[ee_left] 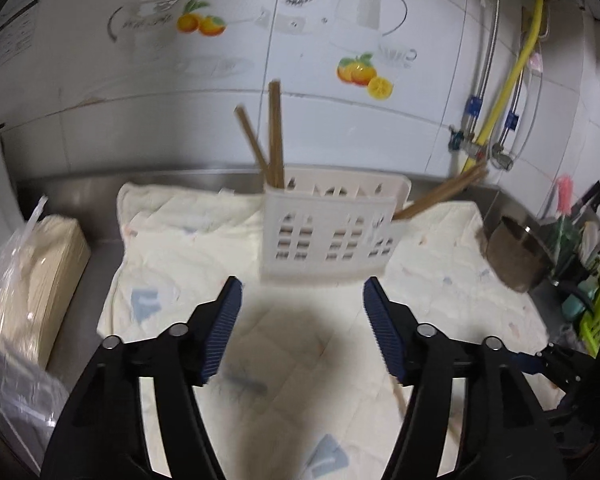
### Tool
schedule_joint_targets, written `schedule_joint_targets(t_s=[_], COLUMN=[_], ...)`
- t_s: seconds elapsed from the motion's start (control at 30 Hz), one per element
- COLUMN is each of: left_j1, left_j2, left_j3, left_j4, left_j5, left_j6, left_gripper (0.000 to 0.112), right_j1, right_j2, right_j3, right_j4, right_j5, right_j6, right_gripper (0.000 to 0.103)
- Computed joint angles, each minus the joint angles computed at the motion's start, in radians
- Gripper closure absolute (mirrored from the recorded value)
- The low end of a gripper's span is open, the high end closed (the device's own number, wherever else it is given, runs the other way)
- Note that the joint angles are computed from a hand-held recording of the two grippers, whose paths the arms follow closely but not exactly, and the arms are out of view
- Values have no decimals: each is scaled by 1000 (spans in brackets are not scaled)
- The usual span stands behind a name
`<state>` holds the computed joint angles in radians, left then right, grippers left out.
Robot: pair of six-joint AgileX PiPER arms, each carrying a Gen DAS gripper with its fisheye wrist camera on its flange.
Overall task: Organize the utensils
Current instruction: 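Lower both tools to the last two chopsticks and close each on one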
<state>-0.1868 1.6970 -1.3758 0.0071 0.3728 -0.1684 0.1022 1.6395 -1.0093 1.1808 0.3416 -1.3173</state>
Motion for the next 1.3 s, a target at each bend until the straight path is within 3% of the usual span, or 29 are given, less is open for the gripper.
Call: schedule_joint_targets(t_s=[0.03,0.23,0.43,0.6,0.83,1.3], left_j1=[-9,-44,-80,-91,-80,-116], left_j2=[-14,-73,-107,-120,-129,-131], left_j3=[35,176,271,323,368,431], left_j4=[70,315,511,591,592,603], left_j5=[-13,-55,-62,-55,-64,-64], left_j6=[-71,-352,-583,-694,-717,-744], left_gripper=[36,18,14,14,14,14], right_j1=[4,22,31,23,20,18], right_j2=[0,17,9,0,10,25], right_j3=[20,102,160,191,214,222], right_j4=[19,84,165,205,232,247], right_j5=[-5,-28,-25,0,15,-19], right_j6=[-15,-58,-109,-126,-136,-119], right_gripper=[51,51,47,50,65,84])
